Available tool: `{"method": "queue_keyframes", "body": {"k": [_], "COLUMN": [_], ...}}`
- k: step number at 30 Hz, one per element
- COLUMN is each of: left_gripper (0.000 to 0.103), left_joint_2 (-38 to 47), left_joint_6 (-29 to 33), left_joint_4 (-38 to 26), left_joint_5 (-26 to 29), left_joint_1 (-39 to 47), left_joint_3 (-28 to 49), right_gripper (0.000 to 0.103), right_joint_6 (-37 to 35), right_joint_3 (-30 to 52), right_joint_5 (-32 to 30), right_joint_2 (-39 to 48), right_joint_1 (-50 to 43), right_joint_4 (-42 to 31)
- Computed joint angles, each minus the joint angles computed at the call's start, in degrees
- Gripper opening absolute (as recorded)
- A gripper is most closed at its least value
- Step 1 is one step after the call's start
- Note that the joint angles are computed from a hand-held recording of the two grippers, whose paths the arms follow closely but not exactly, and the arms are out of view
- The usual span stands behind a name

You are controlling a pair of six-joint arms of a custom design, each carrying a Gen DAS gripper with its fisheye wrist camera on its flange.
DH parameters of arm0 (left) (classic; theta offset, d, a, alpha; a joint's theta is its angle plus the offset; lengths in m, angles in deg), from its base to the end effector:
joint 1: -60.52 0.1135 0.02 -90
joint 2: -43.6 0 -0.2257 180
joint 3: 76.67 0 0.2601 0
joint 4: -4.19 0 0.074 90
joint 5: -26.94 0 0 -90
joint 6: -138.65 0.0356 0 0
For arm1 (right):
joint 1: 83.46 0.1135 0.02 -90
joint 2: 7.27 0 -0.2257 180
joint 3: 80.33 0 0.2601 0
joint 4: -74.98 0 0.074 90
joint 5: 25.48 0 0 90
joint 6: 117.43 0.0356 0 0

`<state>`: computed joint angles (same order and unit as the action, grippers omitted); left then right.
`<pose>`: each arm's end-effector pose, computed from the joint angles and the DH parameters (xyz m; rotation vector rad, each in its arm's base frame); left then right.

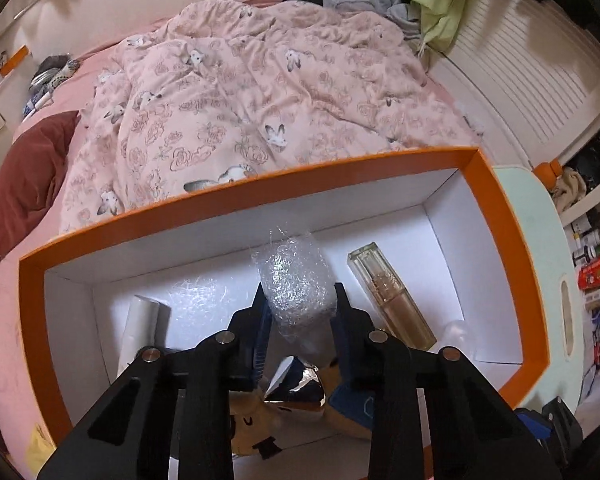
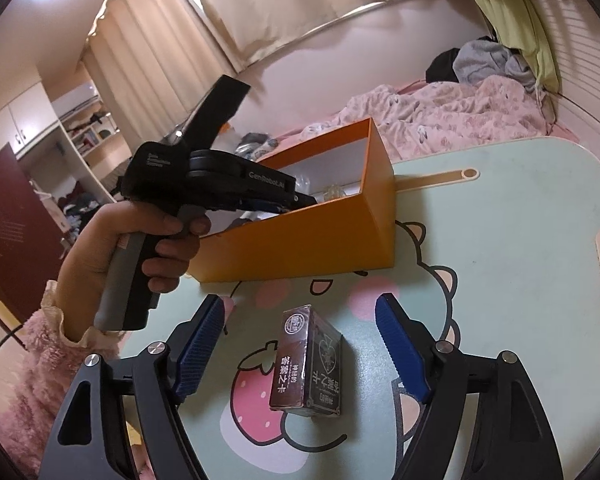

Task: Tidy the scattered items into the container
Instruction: 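Reach into the orange box and grasp the clear plastic bag with the left tool, then lift the clear plastic bag out and drop it on the table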

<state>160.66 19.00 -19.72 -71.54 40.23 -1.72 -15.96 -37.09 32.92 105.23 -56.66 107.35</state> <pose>0.3395 -0.1199 0.0403 -0.2627 2.6879 -0.0606 0.2432 0.1438 0.0162 -0.6168 2.1923 0.9723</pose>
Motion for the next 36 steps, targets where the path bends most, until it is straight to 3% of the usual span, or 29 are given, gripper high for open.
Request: {"method": "queue_keyframes", "body": {"k": [4, 7, 12, 17, 19, 24, 30, 36], "left_gripper": [0.029, 0.029, 0.029, 0.029, 0.029, 0.029, 0.033, 0.037], "left_joint_2": [-7.63, -18.31, -38.78, -49.82, -48.31, -32.41, -24.23, -27.38], "left_joint_6": [0.14, 0.33, -0.42, -6.19, -8.23, -10.73, -11.03, -12.56], "left_joint_4": [3.8, 6.15, 9.44, 14.86, 19.74, 31.95, 36.25, 38.72], "left_joint_5": [-0.54, -1.65, -5.96, -8.84, -8.31, -9.31, -9.38, -12.44], "left_joint_1": [0.13, -1.99, -11.17, -20.73, -22.47, -24.68, -26.65, -28.28], "left_joint_3": [-6.15, -13.83, -29.84, -44.64, -48.35, -48.01, -45.2, -48.19], "right_gripper": [0.078, 0.078, 0.078, 0.078, 0.078, 0.078, 0.078, 0.078], "right_joint_6": [-0.17, -0.19, -0.15, 0.07, 0.11, 0.34, 0.41, 0.64], "right_joint_3": [0.13, 0.14, 0.7, 0.82, 0.95, 1.0, 1.05, 1.18], "right_joint_5": [0.73, 1.07, 1.21, 1.18, 1.2, 1.18, 1.59, 1.93], "right_joint_2": [0.37, 0.42, 0.6, 0.48, 0.49, 0.74, 0.76, 0.83], "right_joint_1": [0.28, 0.34, 0.25, 0.29, 0.18, 0.03, 0.31, 0.48], "right_joint_4": [0.33, 0.39, -0.14, -0.77, -1.11, -1.29, -1.32, -1.43]}}
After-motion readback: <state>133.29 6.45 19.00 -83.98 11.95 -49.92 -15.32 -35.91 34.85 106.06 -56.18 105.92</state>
